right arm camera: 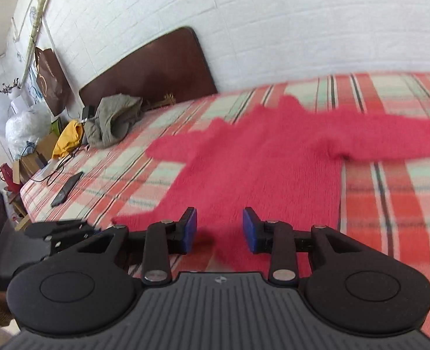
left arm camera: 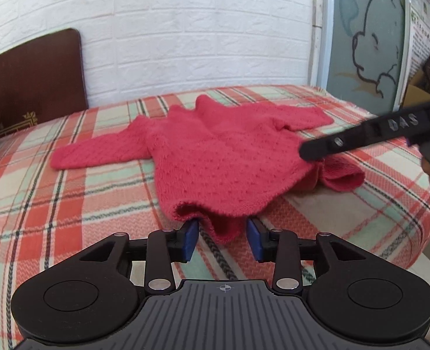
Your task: Fold clothes
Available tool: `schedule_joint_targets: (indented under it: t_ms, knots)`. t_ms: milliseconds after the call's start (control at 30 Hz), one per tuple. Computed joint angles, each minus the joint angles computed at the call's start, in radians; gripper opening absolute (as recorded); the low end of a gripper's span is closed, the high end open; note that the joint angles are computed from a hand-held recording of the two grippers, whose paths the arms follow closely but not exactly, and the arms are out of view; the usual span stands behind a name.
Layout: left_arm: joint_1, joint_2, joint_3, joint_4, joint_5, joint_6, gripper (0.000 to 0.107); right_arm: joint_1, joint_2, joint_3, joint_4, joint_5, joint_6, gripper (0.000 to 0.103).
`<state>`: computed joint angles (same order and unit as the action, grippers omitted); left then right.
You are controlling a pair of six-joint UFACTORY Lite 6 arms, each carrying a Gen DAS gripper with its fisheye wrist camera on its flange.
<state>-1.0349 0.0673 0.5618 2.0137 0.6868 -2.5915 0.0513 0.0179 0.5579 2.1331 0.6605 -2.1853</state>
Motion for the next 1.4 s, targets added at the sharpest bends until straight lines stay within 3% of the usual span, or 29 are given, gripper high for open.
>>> schedule_joint_targets:
  t_ms: [167,300,400,500,633,667,700,733,800,900,967,1133,1267,1400]
  knots:
    - [-0.014,0.011,0.003,-0.028,-0.004,0.055,0.053,-0.009,0.078,0.117,-0.069,-0.031,0.046,0.040]
    - [0.035,0.038,0.028,0.066,-0.008,-0.004,0.054,-0.018,-0.013,0.042,-0.201,-0.013,0.103,0.040]
    - [0.104,0.071,0.070,0.197,-0.017,-0.086,0.055,0.030,-0.100,-0.037,-0.196,-0.081,0.036,0.043]
    - [0.166,0.120,0.130,0.274,-0.017,-0.119,0.055,0.110,-0.158,-0.086,-0.084,-0.197,-0.158,0.057]
    - [0.249,0.173,0.199,0.382,-0.053,-0.207,0.056,0.157,-0.109,-0.051,-0.065,-0.251,-0.265,0.056]
    - [0.260,0.180,0.207,0.396,-0.060,-0.224,0.056,0.175,-0.083,-0.030,-0.055,-0.278,-0.290,0.055]
    - [0.270,0.188,0.214,0.407,-0.067,-0.239,0.056,0.191,-0.057,-0.008,-0.054,-0.306,-0.306,0.045]
    - [0.279,0.195,0.221,0.417,-0.075,-0.254,0.056,0.199,-0.027,0.025,-0.090,-0.336,-0.281,0.010]
    - [0.273,0.174,0.197,0.383,-0.060,-0.240,0.056,0.151,0.010,0.075,-0.218,-0.299,-0.109,0.008]
    - [0.253,0.069,0.102,0.332,-0.029,-0.221,0.059,0.008,0.086,0.183,-0.412,-0.135,0.197,0.008]
    - [0.229,-0.020,0.029,0.274,-0.024,-0.162,0.064,-0.049,0.145,0.245,-0.419,-0.072,0.270,0.008]
    - [0.136,-0.153,-0.077,0.068,-0.068,0.125,0.065,-0.084,0.296,0.380,-0.375,-0.061,0.343,0.007]
    - [-0.028,-0.120,-0.066,-0.166,-0.006,0.507,0.065,-0.075,0.343,0.424,-0.394,-0.073,0.383,0.007]
    - [-0.116,0.007,0.006,-0.176,0.055,0.726,0.065,-0.076,0.340,0.429,-0.403,-0.069,0.395,0.008]
